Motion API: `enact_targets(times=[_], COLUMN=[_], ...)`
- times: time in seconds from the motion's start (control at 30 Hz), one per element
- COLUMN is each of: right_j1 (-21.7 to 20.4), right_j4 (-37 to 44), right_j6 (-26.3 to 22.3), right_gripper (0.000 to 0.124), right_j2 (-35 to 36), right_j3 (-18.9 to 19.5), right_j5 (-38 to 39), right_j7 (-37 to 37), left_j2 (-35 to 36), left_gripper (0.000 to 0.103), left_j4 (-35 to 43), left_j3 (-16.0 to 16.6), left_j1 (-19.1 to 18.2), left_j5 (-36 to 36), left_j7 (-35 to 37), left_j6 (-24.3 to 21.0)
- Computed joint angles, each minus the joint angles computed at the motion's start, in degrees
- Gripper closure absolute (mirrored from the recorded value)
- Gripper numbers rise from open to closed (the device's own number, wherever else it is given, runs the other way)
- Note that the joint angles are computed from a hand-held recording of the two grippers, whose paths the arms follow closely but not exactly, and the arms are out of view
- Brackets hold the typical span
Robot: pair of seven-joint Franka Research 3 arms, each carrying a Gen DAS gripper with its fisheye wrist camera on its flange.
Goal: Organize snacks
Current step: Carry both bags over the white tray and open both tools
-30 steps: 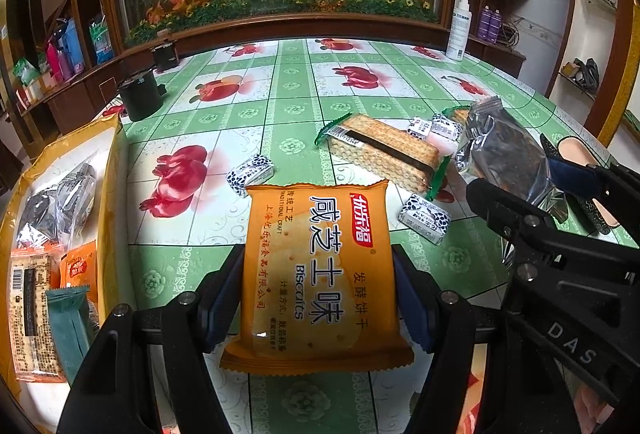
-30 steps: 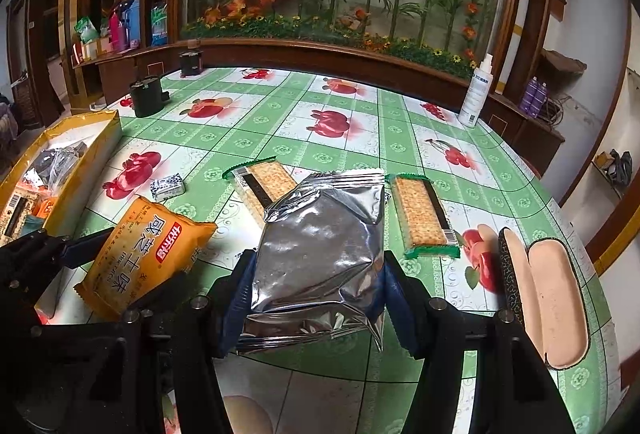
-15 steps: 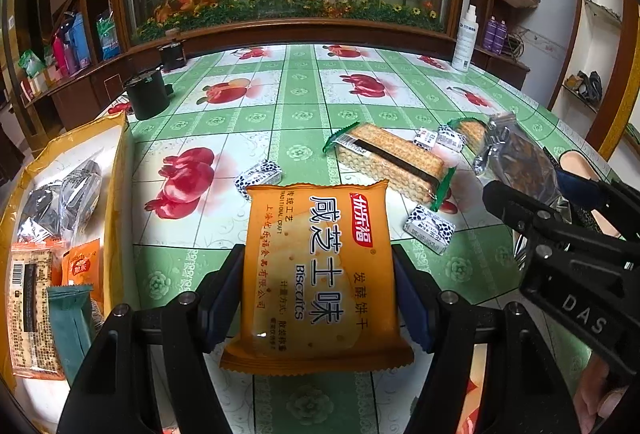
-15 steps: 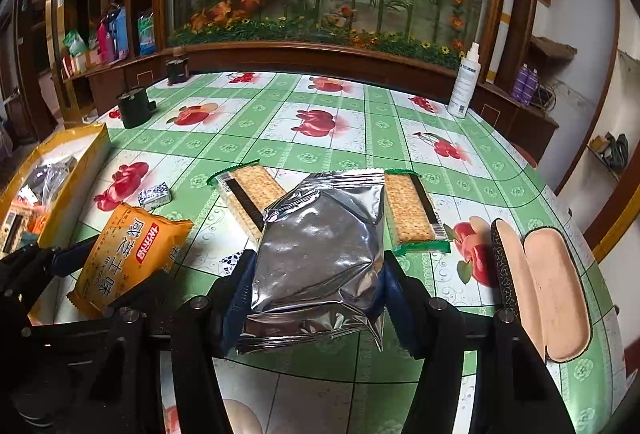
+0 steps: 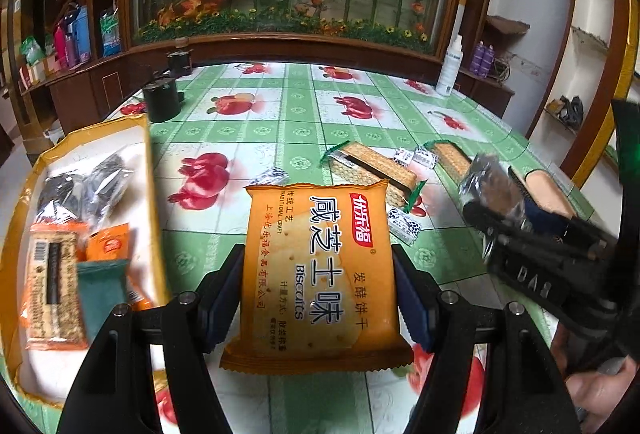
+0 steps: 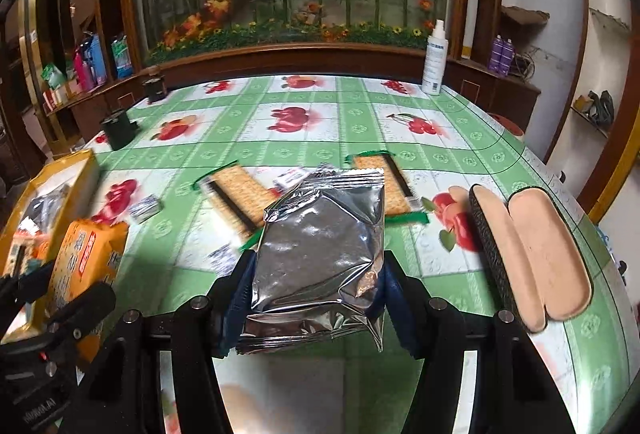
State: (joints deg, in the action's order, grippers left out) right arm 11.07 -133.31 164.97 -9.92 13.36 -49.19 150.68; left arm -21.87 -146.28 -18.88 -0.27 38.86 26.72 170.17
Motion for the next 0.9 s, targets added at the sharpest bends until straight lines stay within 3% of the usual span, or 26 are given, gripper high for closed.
enact_targets(times=[0.27, 0.5, 0.7, 0.9], right_j1=[2.36, 8.63, 15.51, 21.84], right_j4=[-0.57, 4.13, 13.99, 31.06], right_j6=[1.28, 2.17, -0.27, -7.35], right_gripper=[0.059, 0.059, 0.059, 0.059], right_j2=[-2.27, 1.94, 9.42, 22.01], right_j3=[2.36, 1.41, 0.58, -0.11], right_j5=[7.14, 21.59, 32.70, 38.14], right_j7=[-6.62, -21.78, -34.04, -42.94], left_j2=[-8.73, -15.73, -20.15, -20.12], left_gripper=[0.034, 0.034, 0.034, 0.034], left_j4=[-5.72, -11.17, -15.83, -18.26], left_j3=[3.23, 7.05, 11.52, 16.57], left_j1=[-0.46, 2.62, 6.59, 5.55], left_j5=[-4.50, -9.25, -13.42, -19.06], left_j7=[2.74, 5.92, 9.40, 15.12], left_j6=[1.89, 0.77, -1.72, -2.25])
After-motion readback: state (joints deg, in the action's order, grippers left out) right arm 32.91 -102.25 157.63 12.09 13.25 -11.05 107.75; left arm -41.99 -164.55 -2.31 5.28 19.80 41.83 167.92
